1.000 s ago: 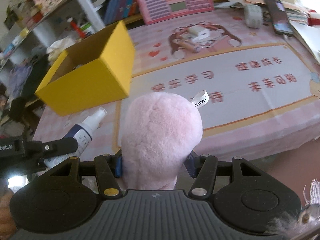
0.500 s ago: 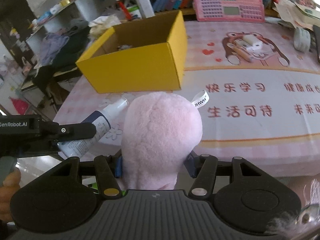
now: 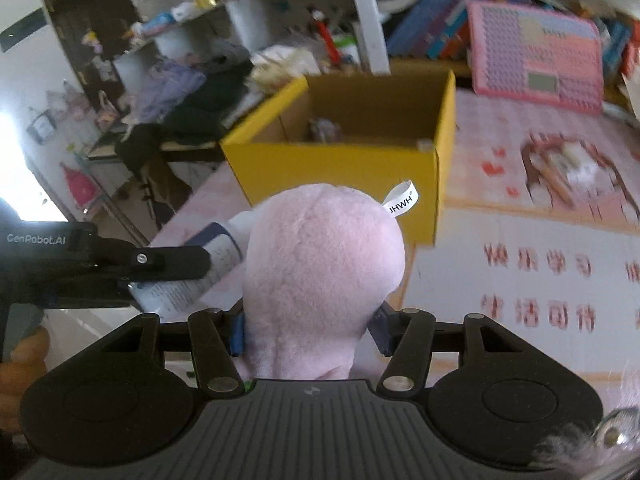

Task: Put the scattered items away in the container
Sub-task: 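Lift the spray bottle and plush pig and carry both over the yellow box, then lower both grippers into the box and open them to release the items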

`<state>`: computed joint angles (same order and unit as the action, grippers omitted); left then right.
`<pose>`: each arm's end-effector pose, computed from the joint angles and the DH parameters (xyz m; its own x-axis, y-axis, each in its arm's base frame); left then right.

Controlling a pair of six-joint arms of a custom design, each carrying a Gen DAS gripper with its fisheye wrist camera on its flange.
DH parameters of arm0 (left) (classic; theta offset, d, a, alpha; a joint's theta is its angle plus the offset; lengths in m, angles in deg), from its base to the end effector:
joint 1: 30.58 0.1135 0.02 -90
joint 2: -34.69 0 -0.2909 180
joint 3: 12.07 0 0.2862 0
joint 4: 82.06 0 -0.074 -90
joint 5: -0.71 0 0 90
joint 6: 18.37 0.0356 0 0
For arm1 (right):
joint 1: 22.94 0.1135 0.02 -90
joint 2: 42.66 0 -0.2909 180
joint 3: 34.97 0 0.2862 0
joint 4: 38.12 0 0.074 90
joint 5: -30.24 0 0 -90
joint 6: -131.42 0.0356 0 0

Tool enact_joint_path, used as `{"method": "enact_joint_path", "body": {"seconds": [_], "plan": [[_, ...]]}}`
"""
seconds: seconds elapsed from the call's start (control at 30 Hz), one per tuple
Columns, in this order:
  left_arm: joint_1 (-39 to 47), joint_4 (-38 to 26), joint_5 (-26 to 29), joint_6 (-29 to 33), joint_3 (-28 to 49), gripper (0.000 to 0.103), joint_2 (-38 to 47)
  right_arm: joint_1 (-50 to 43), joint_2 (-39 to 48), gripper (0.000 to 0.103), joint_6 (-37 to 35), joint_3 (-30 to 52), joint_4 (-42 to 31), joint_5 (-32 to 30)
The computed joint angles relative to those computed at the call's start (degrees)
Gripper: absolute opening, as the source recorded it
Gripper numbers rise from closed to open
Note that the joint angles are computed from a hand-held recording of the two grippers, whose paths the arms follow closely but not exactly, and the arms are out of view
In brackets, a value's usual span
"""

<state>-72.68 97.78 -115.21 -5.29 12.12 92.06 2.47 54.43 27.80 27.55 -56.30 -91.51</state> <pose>0.1523 -0.1167 0.1436 -0.4157 -0.8051 -0.4231 -0.3221 0.5653 -0.7594 0.3123 0.1691 0.1568 -0.5451 -0.4806 -0.6869 -0.8035 0.5332 0.2646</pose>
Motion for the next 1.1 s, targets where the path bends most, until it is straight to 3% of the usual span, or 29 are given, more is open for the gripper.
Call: {"method": "enact_joint_path", "body": {"seconds": [0.27, 0.5, 0.8, 0.9, 1.07, 1.1], "plan": [[11.97, 2.85, 5.27, 13.92, 5.49, 0.031, 1.35, 1.2, 4.67, 0.054, 5.69, 9.97, 3.72, -3.72], [23.68, 3.56, 10.36, 25.76, 16.84, 0.031, 14.48, 3.23, 16.75, 0.054, 7.16, 27.83, 1.18, 0.18], [33.72, 1.66, 16.72, 27.52, 27.7, 0.031, 32.58, 6.07, 39.24, 0.055, 1.1, 59.83, -19.71, 6.42], [34.28, -0.21, 15.96, 26.52, 29.97, 0.031, 36.26, 6.88, 43.84, 0.056, -0.84, 65.55, -23.91, 8.59], [32.77, -4.68, 9.99, 27.51, 33.24, 0.033, 38.37, 8.3, 43.81, 0.063, -5.51, 63.78, -20.1, 13.53], [32.49, -4.19, 9.13, 28.09, 33.04, 0.043, 38.02, 8.37, 43.33, 0.066, -5.91, 62.8, -18.95, 13.92]]}}
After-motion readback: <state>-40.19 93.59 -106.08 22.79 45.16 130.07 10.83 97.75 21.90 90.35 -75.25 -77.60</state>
